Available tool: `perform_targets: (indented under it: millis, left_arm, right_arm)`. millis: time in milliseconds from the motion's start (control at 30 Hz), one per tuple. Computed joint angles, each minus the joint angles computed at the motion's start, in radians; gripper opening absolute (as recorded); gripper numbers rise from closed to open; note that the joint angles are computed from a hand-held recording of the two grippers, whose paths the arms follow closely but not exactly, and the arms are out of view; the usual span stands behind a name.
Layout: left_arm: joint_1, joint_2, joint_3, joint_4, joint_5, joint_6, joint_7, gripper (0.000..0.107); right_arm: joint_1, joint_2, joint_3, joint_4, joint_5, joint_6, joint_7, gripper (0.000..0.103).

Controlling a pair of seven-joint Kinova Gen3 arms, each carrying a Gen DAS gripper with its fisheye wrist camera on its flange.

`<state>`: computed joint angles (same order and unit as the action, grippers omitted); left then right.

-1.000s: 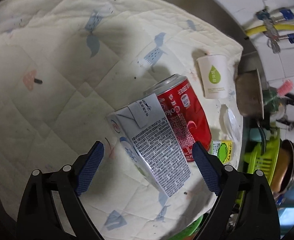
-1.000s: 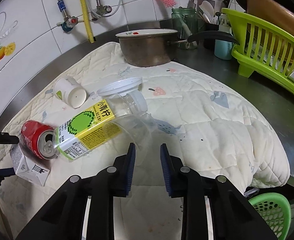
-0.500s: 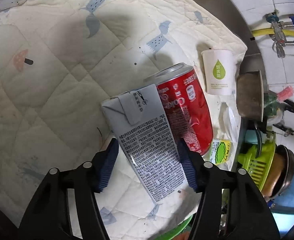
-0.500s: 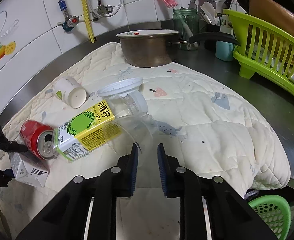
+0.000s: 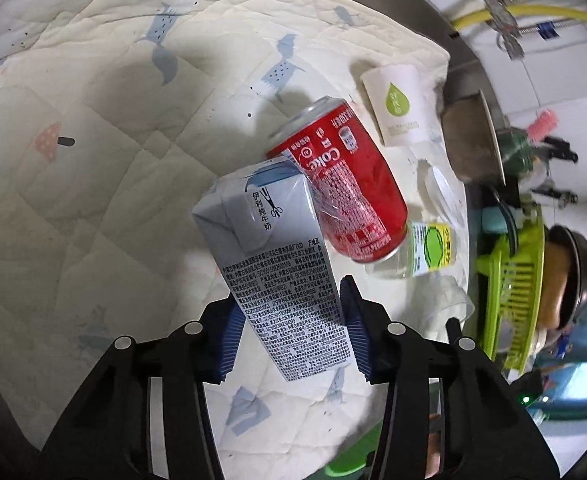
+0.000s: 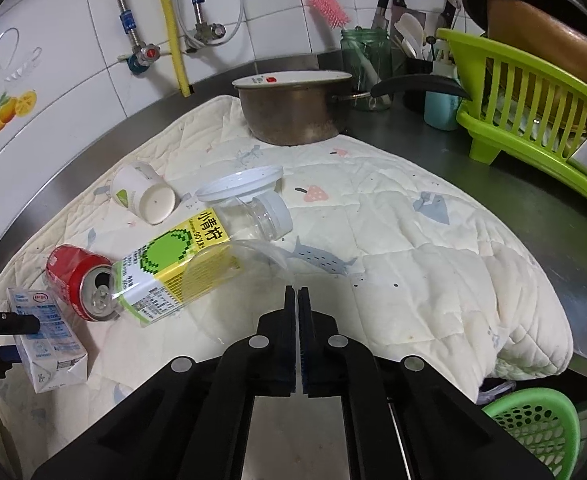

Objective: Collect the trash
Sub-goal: 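Carry the cup into the basket with the right gripper while the left lifts the milk carton toward it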

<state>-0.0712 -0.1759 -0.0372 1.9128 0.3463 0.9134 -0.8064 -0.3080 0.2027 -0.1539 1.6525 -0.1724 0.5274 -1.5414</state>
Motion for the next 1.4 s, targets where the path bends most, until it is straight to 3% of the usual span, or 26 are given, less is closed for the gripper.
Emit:
perform_targets:
  millis: [200,400,733,1100,1400]
  left_arm:
    - [0.03,-0.046,-0.001,0.012,0.025,0.012,-0.072,0.045]
    - [0.074,-0.069,0.043,-0.003,0.009,0.017,-0.102,0.045]
    - [0.17,-0.053,0.114,-0.052,-0.008,0.012,-0.111,0.044]
    - [0.325,0.121,0.214,-0.204,0.007,-0.011,-0.167,0.044]
    - [0.447,0.305,0.264,-0.364,-0.032,-0.03,-0.182,0.044]
  right_arm:
    - [0.068,-0.096,-0.019,0.075,-0.131,0.002,0.122,0.002]
    - [0.096,-0.238,0.042,0.191,-0.241,0.026,0.226,0.002]
    - [0.15,-0.451,0.14,0.38,-0.049,0.111,0.12,0.002]
    - [0.269,-0.441,0.235,0.495,0.01,0.16,0.094,0.002]
    - [0.321,-0.461,0.279,0.528,-0.026,0.167,0.137,0.017]
